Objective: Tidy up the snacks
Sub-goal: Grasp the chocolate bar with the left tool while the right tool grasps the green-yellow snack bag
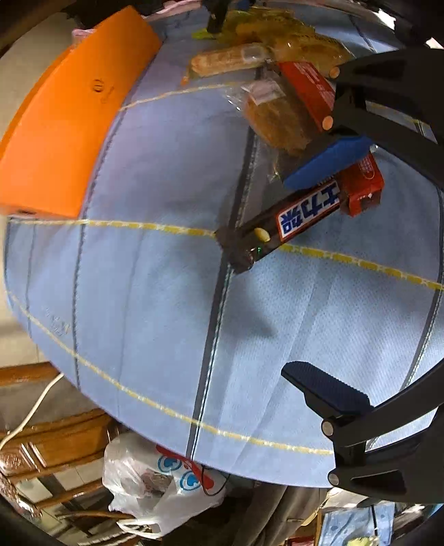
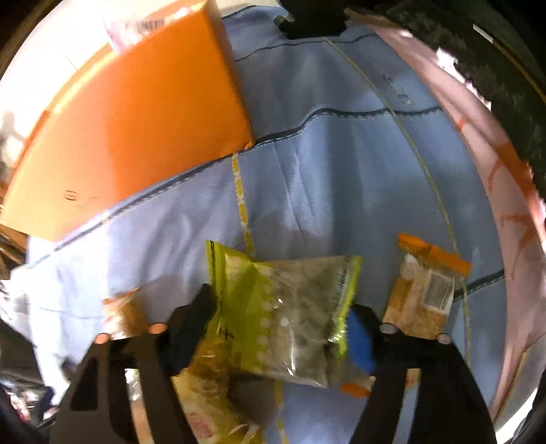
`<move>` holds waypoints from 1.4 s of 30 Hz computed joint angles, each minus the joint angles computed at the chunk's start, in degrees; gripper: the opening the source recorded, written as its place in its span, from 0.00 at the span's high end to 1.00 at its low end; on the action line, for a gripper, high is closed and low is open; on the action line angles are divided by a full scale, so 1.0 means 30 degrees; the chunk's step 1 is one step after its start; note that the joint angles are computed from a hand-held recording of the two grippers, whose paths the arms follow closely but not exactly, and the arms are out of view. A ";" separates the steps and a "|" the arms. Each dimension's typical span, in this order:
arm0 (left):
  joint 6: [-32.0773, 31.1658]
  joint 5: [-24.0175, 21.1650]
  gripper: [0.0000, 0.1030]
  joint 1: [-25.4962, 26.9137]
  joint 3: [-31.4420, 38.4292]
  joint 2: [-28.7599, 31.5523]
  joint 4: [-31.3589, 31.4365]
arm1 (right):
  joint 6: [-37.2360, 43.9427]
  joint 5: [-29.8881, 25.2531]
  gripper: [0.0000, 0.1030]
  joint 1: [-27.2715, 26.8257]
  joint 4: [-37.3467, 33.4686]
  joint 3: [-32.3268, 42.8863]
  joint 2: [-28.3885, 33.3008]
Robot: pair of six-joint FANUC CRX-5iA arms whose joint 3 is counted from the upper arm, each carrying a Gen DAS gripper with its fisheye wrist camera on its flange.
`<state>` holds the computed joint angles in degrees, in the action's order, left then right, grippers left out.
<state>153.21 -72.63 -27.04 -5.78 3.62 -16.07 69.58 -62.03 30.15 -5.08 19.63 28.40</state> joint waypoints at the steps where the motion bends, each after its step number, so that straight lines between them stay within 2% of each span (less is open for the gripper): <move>1: -0.0048 0.0418 0.04 0.0150 -0.0237 -0.0076 0.0191 | 0.0260 -0.0210 0.34 -0.0270 -0.0623 0.0102 -0.0046; 4: -0.0487 0.0815 0.04 0.0638 -0.0621 0.0280 0.0983 | 0.0178 0.0037 0.34 -0.0643 -0.1010 -0.0509 -0.0437; 5: -0.0131 0.0617 0.06 0.0082 -0.0263 0.0460 0.0092 | 0.0212 0.0189 0.35 -0.0829 -0.1401 -0.0719 -0.0628; 6: -0.0212 0.0821 0.14 -0.0065 -0.0282 0.0381 -0.0089 | 0.0338 0.0175 0.35 -0.1032 -0.1861 -0.0775 -0.0749; 7: -0.0283 0.0788 0.22 -0.0243 -0.0196 0.0331 -0.0315 | 0.0446 0.0118 0.39 -0.1246 -0.2361 -0.0720 -0.0810; 8: -0.0421 0.0604 0.45 -0.0467 -0.0036 0.0227 -0.0592 | 0.0671 0.0137 0.63 -0.1571 -0.3102 -0.0743 -0.0967; 9: -0.0594 0.0526 0.67 -0.0500 0.0010 0.0174 -0.0590 | 0.0891 0.0159 0.67 -0.1756 -0.3485 -0.0741 -0.1077; 11: -0.0690 0.0231 0.83 -0.0327 -0.0062 0.0012 -0.0340 | 0.1611 0.0257 0.70 -0.2192 -0.4476 -0.0709 -0.1324; 14: -0.0911 0.0816 0.84 0.0059 -0.0800 -0.0666 0.0290 | 0.1500 0.0699 0.74 -0.1740 -0.3116 -0.1486 -0.1855; 16: -0.1299 0.1230 0.84 0.0369 -0.1185 -0.1172 0.0578 | 0.1588 0.0403 0.73 -0.1948 -0.3925 -0.1243 -0.1800; 18: -0.1484 0.1436 0.84 0.0348 -0.1389 -0.1689 0.0577 | 0.2212 0.0270 0.46 -0.2367 -0.5088 -0.1252 -0.1858; 19: -0.1490 0.1359 0.84 0.0189 -0.1314 -0.1780 0.0461 | 0.2453 -0.0169 0.15 -0.2678 -0.5659 -0.0972 -0.1800; 20: -0.1579 0.1284 0.84 0.0130 -0.1301 -0.1811 0.0413 | 0.2407 -0.0304 0.07 -0.2840 -0.6056 -0.0890 -0.1719; 22: -0.1674 0.1142 0.84 0.0128 -0.1136 -0.1557 0.0739 | 0.2599 -0.0701 0.07 -0.3009 -0.6766 -0.0333 -0.1194; 23: -0.1755 0.1621 0.84 0.0354 -0.1547 -0.1736 0.1231 | 0.3239 -0.1273 0.06 -0.3219 -0.7452 0.0242 -0.0728; 24: -0.1845 0.2043 0.84 0.0625 -0.1852 -0.1821 0.1564 | 0.3737 -0.1605 0.09 -0.3206 -0.7634 0.0644 -0.0363; 25: -0.1832 0.2316 0.84 0.0803 -0.2141 -0.1949 0.1833 | 0.3853 -0.0997 0.39 -0.3023 -0.7364 0.0350 -0.0545; 26: -0.1920 0.2524 0.84 0.0953 -0.2384 -0.2055 0.2007 | 0.3741 -0.0894 0.55 -0.2803 -0.6922 0.0339 -0.0525; 28: -0.1898 0.2677 0.84 0.0799 -0.2472 -0.2040 0.1920 | 0.3313 -0.0639 0.72 -0.2692 -0.6546 0.0025 -0.0706; 31: -0.2026 0.3284 0.84 0.0766 -0.2799 -0.2302 0.1744 | 0.3594 -0.0778 0.77 -0.3103 -0.7651 -0.0261 -0.0971; 35: -0.1783 0.4822 0.84 0.1329 -0.3857 -0.3041 0.2317 | 0.2429 -0.0571 0.82 -0.3549 -0.8428 -0.0621 -0.1555; 38: -0.3029 0.6031 0.84 0.2011 -0.4860 -0.3799 0.3823 | 0.2480 0.0599 0.84 -0.2705 -0.6485 -0.1699 -0.2950; 39: -0.3232 0.5735 0.84 0.1987 -0.4630 -0.3685 0.3714 | 0.2712 0.0907 0.85 -0.2534 -0.6213 -0.2009 -0.3450; 40: -0.3273 0.5216 0.84 0.1855 -0.4223 -0.3464 0.3430 | 0.2887 0.1094 0.94 -0.2611 -0.6517 -0.2183 -0.3860; 42: -0.3619 0.5294 0.84 0.2127 -0.4291 -0.3588 0.3693 | 0.3029 0.1384 1.00 -0.2899 -0.7111 -0.2209 -0.4224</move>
<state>142.36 -56.74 -20.66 -18.65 -7.15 -4.99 78.67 -57.87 21.46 -26.41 13.00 15.73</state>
